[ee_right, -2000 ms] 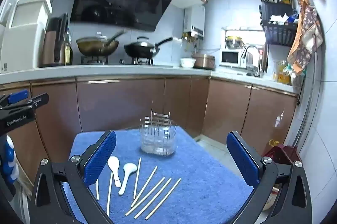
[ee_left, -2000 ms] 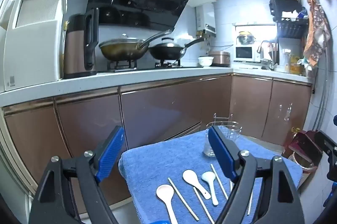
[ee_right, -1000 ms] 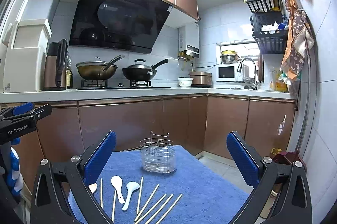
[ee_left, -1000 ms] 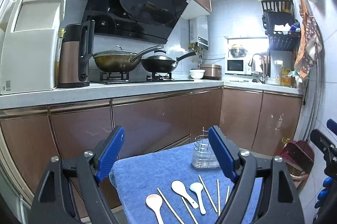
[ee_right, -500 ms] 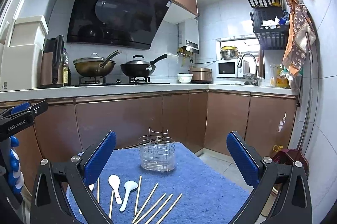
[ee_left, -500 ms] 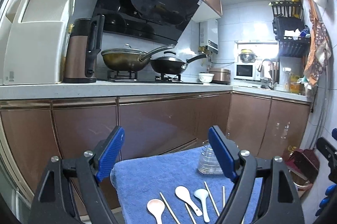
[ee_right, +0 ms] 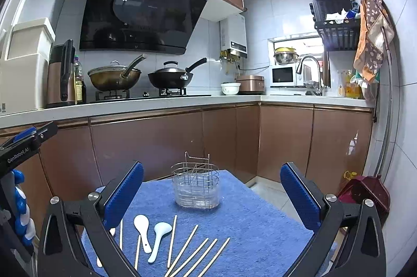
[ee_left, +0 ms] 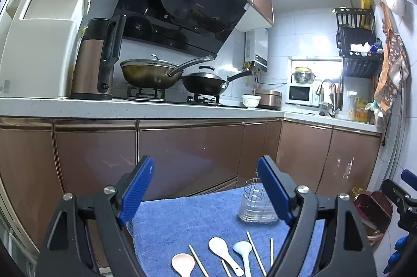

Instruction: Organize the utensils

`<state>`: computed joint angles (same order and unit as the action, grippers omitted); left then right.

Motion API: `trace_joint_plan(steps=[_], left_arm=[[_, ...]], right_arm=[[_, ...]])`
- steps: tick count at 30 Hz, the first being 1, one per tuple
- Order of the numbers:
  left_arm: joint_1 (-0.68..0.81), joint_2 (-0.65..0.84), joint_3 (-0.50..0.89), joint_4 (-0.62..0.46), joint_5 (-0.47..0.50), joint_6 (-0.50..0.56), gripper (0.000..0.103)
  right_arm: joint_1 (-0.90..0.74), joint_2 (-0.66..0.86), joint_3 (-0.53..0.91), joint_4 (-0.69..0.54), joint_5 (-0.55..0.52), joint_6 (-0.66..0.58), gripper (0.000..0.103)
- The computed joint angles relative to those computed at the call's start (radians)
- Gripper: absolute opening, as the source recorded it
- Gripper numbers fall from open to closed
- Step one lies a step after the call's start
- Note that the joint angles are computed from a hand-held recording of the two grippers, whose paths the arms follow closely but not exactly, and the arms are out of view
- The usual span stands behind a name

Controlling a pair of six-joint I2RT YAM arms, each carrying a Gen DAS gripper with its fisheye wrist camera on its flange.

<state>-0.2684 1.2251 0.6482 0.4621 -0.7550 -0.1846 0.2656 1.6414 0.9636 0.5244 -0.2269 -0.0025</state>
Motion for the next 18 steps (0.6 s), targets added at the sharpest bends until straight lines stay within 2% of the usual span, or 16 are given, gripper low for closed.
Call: trace_joint_plan(steps=[18], left_arm=[[0.053,0.121,0.071,-0.025,0.026,-0.059,0.081]], right_arm=[[0.004,0.119,0.118,-0.039,0.02,-0.001,0.103]])
